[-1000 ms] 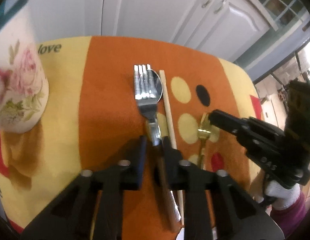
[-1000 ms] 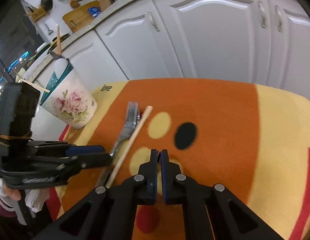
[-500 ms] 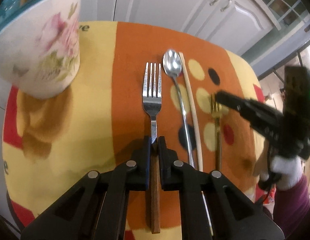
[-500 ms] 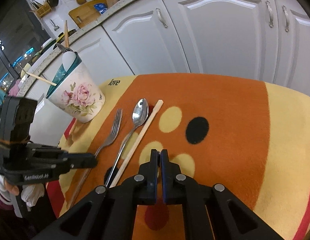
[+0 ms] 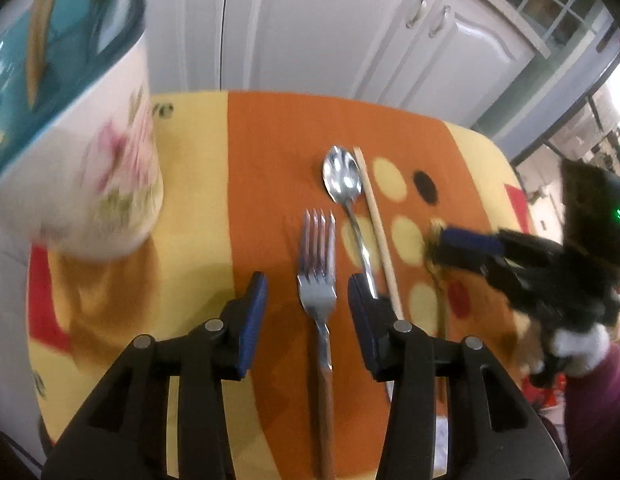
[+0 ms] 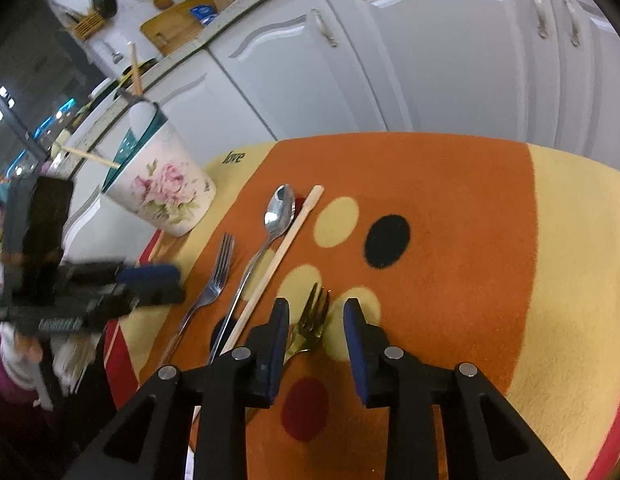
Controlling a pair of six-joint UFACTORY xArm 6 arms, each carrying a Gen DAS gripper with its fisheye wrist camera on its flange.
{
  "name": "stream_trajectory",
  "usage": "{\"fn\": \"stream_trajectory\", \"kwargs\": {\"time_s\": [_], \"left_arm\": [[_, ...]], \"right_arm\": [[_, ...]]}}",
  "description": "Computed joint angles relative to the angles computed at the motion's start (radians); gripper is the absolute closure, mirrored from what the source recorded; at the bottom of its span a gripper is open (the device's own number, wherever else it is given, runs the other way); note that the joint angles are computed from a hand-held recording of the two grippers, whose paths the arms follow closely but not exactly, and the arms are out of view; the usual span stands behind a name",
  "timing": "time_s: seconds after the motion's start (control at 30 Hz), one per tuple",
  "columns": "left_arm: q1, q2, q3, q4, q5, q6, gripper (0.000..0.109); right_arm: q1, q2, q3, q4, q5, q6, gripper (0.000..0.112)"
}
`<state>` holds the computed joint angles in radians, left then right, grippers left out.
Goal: Organize utensils
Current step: 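Lower the left tool over the silver fork while the right tool lowers over the gold fork, then close the left tool on the silver fork while the right tool grasps the gold fork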
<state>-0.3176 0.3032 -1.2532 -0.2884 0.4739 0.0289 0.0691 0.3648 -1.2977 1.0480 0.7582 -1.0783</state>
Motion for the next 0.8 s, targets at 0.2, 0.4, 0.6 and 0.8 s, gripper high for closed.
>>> {"fn": "stream_trajectory", "kwargs": {"time_s": [0.2, 0.4, 0.6, 0.8], "left_arm": [[0.001, 0.079, -0.083, -0.036, 0.005, 0.090, 0.068], [0.014, 0.105, -0.107, -0.080, 0.012, 0.168, 0.070], [0.012, 0.109, -0.123, -0.140, 0.047, 0.258, 0.090], [0.002, 0.067, -0.077, -0.131, 0.045, 0.236, 0.091]], "right_arm": [[-0.003, 0.025, -0.030, 0.004, 0.035, -0.049, 0.086], [-0.027, 0.065, -0.080, 0.025, 0.117, -0.054, 0.086], [-0.039, 0.085, -0.106, 0.033, 0.161, -0.036, 0.086], [-0.003, 0.057, -0.070, -0.006, 0.075, -0.008, 0.109]]}}
